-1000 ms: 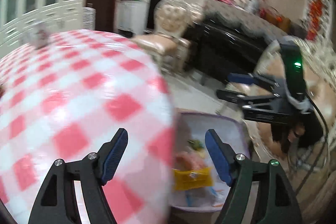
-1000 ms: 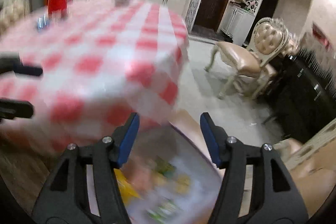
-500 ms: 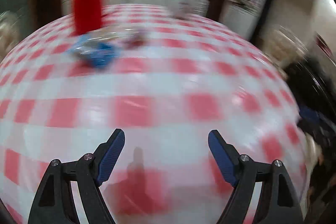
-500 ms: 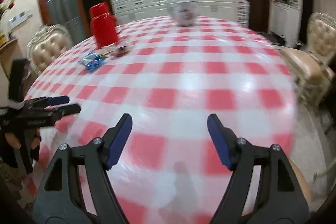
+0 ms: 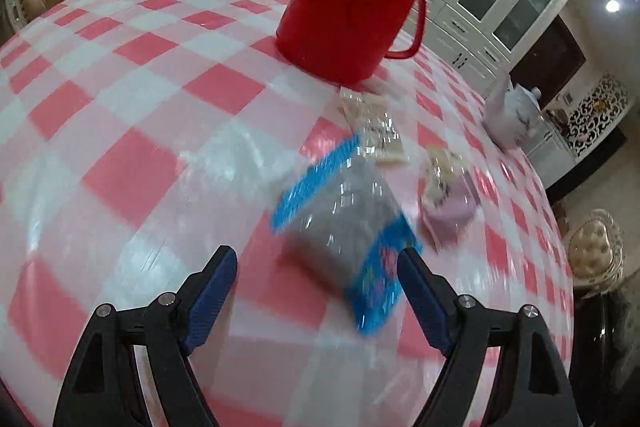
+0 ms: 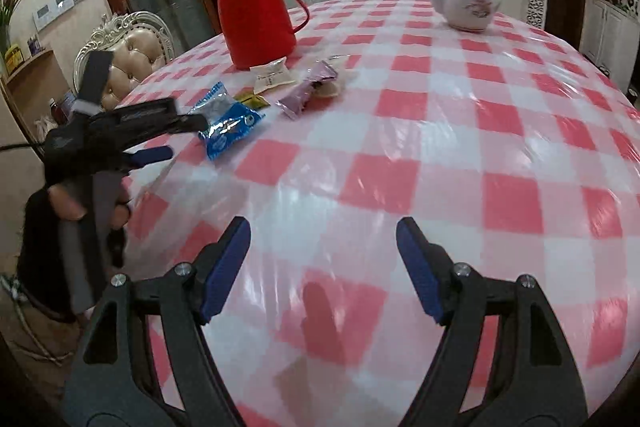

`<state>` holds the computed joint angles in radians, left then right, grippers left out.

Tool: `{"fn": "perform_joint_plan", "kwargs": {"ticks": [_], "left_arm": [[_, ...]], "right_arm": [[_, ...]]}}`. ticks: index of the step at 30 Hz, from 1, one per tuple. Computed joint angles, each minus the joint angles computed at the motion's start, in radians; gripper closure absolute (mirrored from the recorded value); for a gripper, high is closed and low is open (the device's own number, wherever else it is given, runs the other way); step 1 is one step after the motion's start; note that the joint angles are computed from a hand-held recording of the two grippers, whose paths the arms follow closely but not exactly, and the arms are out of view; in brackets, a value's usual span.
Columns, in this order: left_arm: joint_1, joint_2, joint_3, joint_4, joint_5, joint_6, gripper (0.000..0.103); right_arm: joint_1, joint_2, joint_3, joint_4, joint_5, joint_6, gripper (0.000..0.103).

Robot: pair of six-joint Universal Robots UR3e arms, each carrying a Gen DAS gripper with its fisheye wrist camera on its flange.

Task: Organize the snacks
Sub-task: 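Grasp the pink candy wrapper with the right tool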

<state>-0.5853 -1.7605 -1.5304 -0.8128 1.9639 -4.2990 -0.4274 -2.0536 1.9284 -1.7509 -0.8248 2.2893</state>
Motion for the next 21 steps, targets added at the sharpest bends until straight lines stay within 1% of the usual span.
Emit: {"fn": "perform_joint_plan", "kwargs": {"ticks": [2, 3, 4, 5, 6, 8, 9, 10, 11, 12, 14, 16, 17, 18, 19, 20, 21], "left_arm": [[0.012, -0.036, 0.027, 0.024, 0.013, 0.041, 0.019], [0.011, -0.048, 0.044, 0.019, 0.023, 0.067, 0.02], [0.007, -0.066, 0.053, 0.036, 0.033, 0.108, 0.023], [0.001, -0.071, 0.05, 0.051, 0.041, 0.134, 0.055], [-0.012, -0.068, 0.042, 0.084, 0.045, 0.192, 0.067], [-0.037, -0.046, 0.049, 0.067, 0.078, 0.207, 0.076], [-0.061, -0.038, 0.063, 0.037, 0.114, 0.205, 0.08], [-0.09, -0.032, 0.076, -0.008, 0.159, 0.195, 0.08], [-0.106, -0.024, 0.079, -0.039, 0.182, 0.181, 0.08], [-0.118, -0.001, 0.053, -0.046, 0.186, 0.159, 0.08], [-0.116, 0.055, -0.012, -0.014, 0.137, 0.146, 0.08], [-0.121, 0.096, -0.046, -0.021, 0.099, 0.148, 0.08], [-0.125, 0.118, -0.071, -0.009, 0.088, 0.141, 0.08], [-0.127, 0.139, -0.098, 0.009, 0.071, 0.137, 0.08], [-0.124, 0.156, -0.12, 0.027, 0.049, 0.144, 0.08], [-0.115, 0.174, -0.154, 0.064, 0.023, 0.155, 0.08], [-0.11, 0.18, -0.161, 0.07, 0.014, 0.157, 0.08]], "right_arm": [[0.083, 0.085, -0.018, -0.158, -0.039, 0.083, 0.025], [0.135, 0.152, -0.032, -0.268, -0.065, 0.146, 0.025], [0.162, 0.199, -0.051, -0.322, -0.078, 0.186, 0.025], [0.208, 0.279, -0.089, -0.394, -0.102, 0.254, 0.025], [0.241, 0.343, -0.128, -0.431, -0.117, 0.302, 0.025], [0.311, 0.491, -0.232, -0.486, -0.135, 0.416, 0.025], [0.353, 0.575, -0.296, -0.512, -0.138, 0.477, 0.025], [0.378, 0.621, -0.337, -0.519, -0.14, 0.509, 0.025], [0.408, 0.67, -0.381, -0.531, -0.147, 0.553, 0.027], [0.437, 0.711, -0.418, -0.557, -0.161, 0.603, 0.028], [0.502, 0.789, -0.505, -0.596, -0.211, 0.68, 0.033], [0.561, 0.859, -0.593, -0.602, -0.27, 0.734, 0.039], [0.581, 0.882, -0.625, -0.598, -0.303, 0.746, 0.047], [0.611, 0.915, -0.676, -0.577, -0.369, 0.757, 0.053], [0.635, 0.939, -0.712, -0.561, -0.429, 0.77, 0.066], [0.64, 0.938, -0.705, -0.586, -0.452, 0.785, 0.08], [0.638, 0.929, -0.693, -0.592, -0.459, 0.789, 0.08]]}}
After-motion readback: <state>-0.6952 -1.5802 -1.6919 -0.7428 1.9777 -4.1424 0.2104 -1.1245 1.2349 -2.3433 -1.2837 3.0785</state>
